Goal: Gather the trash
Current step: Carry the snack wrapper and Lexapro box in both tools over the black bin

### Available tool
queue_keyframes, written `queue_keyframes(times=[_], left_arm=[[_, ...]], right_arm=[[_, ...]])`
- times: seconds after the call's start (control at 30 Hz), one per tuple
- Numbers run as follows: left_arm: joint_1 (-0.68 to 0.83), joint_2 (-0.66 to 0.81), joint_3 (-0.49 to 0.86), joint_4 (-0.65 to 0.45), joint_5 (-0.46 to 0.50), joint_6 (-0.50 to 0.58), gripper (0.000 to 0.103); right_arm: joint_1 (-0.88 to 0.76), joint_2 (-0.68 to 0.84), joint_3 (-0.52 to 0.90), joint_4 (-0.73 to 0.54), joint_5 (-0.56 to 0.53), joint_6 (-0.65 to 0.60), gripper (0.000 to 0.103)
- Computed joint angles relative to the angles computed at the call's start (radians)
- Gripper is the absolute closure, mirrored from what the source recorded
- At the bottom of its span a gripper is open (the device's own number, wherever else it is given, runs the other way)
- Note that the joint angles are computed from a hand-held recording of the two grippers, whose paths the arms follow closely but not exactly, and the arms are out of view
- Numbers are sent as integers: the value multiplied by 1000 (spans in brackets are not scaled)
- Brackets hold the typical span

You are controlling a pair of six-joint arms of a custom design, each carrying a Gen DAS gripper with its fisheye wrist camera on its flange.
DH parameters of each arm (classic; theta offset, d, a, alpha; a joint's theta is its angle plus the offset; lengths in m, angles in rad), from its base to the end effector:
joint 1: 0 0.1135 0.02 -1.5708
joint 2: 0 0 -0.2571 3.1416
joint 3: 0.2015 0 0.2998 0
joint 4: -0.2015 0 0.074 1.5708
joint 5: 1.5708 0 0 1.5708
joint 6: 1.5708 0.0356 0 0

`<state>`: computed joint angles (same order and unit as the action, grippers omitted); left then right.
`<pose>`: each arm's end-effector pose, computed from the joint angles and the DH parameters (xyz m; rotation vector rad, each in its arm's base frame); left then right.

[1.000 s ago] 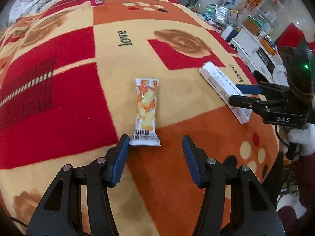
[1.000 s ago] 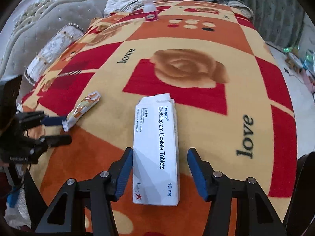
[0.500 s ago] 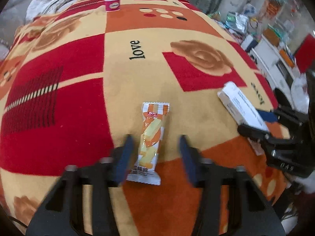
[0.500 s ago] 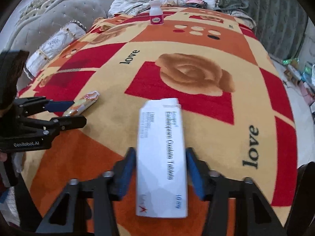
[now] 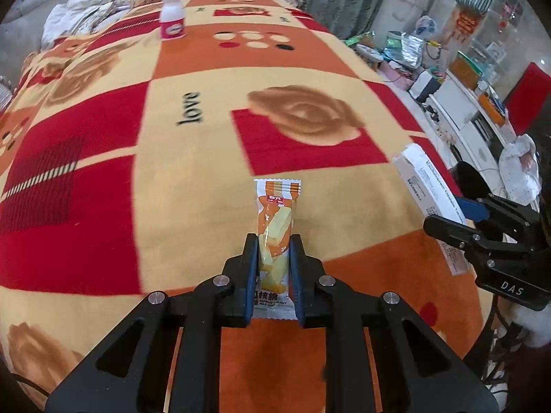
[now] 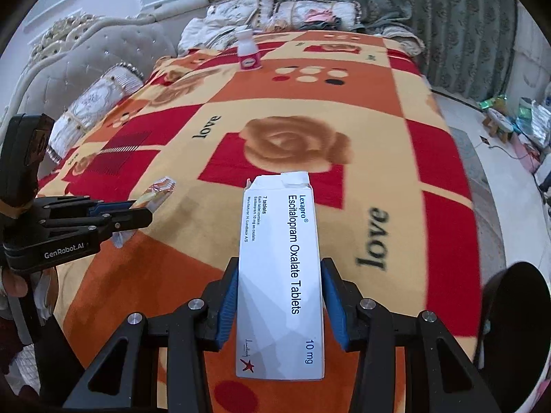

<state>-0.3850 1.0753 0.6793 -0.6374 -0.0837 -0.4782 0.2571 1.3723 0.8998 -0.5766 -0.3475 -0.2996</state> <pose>0.2309 -0.0904 0.1877 -0.1518 2.6079 -0.2015 0.2984 0.0910 0.1921 -0.8254 2.4484 0.4383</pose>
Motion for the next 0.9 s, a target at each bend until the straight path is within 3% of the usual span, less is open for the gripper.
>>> queue_keyframes(times=[0.9], left_arm=[[-302,365,320,53,-89,-90,88]], right_arm=[[-405,-24,0,-83,-133,-152,59]])
